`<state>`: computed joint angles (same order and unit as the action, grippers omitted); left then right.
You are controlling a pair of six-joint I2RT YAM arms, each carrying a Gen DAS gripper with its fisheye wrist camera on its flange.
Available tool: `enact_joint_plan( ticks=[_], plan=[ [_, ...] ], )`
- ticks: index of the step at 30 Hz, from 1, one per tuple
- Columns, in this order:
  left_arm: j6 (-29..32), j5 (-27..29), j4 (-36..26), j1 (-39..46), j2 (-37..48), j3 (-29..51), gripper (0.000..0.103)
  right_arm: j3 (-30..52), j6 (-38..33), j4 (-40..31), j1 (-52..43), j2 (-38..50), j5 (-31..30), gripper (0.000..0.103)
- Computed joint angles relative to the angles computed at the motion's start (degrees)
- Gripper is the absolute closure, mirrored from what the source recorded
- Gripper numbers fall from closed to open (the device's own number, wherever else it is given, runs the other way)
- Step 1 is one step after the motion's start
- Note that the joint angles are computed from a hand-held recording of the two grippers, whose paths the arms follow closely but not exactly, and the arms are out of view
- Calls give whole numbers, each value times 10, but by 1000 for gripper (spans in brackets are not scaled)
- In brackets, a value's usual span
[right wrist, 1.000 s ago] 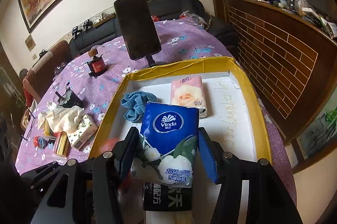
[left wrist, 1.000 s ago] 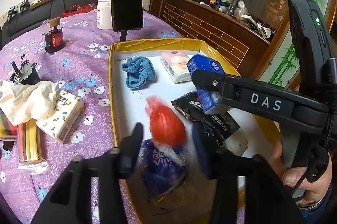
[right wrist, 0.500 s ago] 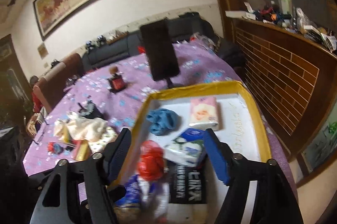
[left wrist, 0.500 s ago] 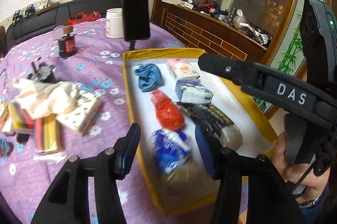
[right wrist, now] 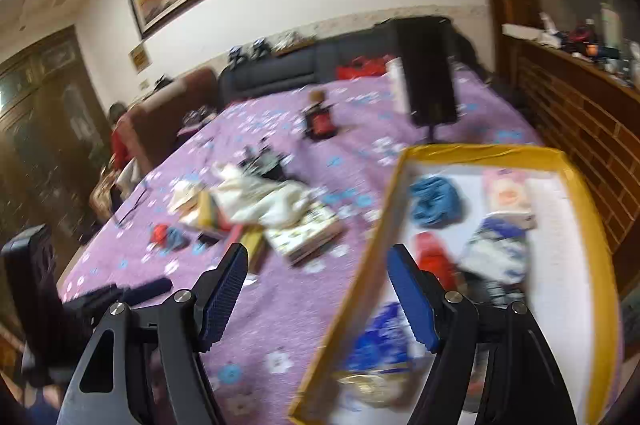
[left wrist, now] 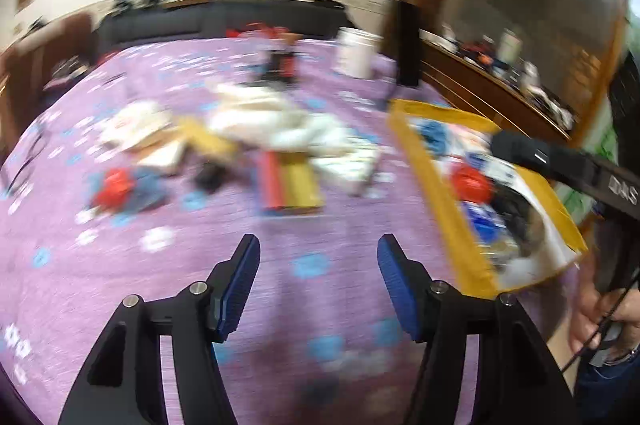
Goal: Organize soft objects
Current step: 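Move both tools back from the tray toward the pile of items, then grasp the white cloth with the right tool and lift it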
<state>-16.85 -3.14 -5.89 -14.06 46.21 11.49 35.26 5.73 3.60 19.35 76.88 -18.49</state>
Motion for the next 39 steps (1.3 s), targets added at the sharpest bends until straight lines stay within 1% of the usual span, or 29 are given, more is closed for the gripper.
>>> enact_joint_plan(
  ticks=[1, 2, 3, 5, 6, 7, 9, 11, 12, 13, 14, 16, 17, 18, 20, 21, 23, 25, 26, 27, 30, 31, 34, 35, 38, 39],
  plan=[
    [19, 24, -8, 64, -17, -10, 42, 7, 0, -5, 11, 10, 0, 26],
    [28, 31, -9, 101, -20, -13, 42, 20, 0, -15, 18, 24, -8, 26],
    [43, 50, -6, 150, -15, -15, 42, 33, 1, -26, 19, 37, -22, 26],
    [67, 97, 8, 253, 15, -12, 42, 77, 12, -55, 19, 80, -70, 26],
    [73, 105, 19, 283, 27, -14, 42, 102, 13, -72, 23, 101, -79, 26],
    [78, 92, 43, 304, 53, -14, 42, 126, 14, -89, 29, 119, -77, 26],
    [78, 43, 81, 302, 101, -16, 42, 181, 19, -120, 38, 159, -80, 26],
    [88, 109, 87, 338, 139, -7, 42, 257, 18, -155, 49, 214, -79, 26],
    [92, 119, 89, 345, 136, -10, 42, 285, 22, -167, 53, 234, -71, 26],
    [93, 111, 90, 343, 136, -11, 42, 324, 25, -186, 61, 263, -62, 26],
    [98, 118, 88, 347, 139, -11, 42, 355, 21, -200, 68, 287, -54, 26],
    [113, 143, 86, 359, 164, -2, 42, 417, 14, -226, 86, 337, -15, 26],
    [113, 147, 84, 362, 164, -1, 42, 446, 10, -244, 92, 361, -9, 26],
    [107, 146, 80, 357, 152, -5, 42, 470, 5, -257, 100, 382, -2, 26],
    [113, 158, 83, 366, 153, -8, 42, 509, 4, -276, 115, 422, 20, 24],
    [114, 161, 83, 369, 152, -9, 42, 515, 6, -277, 118, 432, 29, 24],
    [114, 162, 80, 368, 147, -11, 42, 510, 8, -264, 127, 442, 41, 25],
    [112, 163, 82, 365, 150, -8, 42, 481, 9, -238, 130, 427, 62, 69],
    [112, 165, 82, 367, 152, -7, 42, 475, 11, -238, 127, 423, 52, 94],
    [113, 167, 82, 368, 153, -6, 42, 460, 17, -228, 120, 413, 30, 94],
    [113, 168, 83, 369, 154, -6, 42, 369, 23, -173, 112, 339, 4, 96],
    [112, 167, 83, 368, 155, -5, 42, 330, 26, -152, 109, 307, -18, 96],
    [111, 165, 83, 366, 156, -4, 42, 242, 18, -129, 114, 226, -68, 96],
    [111, 162, 82, 364, 157, -3, 42, 225, 18, -124, 118, 210, -74, 96],
    [108, 150, 83, 354, 160, -1, 42, 198, 28, -85, 127, 169, -29, 95],
    [107, 146, 81, 352, 159, 0, 42, 194, 14, -76, 133, 152, 6, 92]
  ],
)
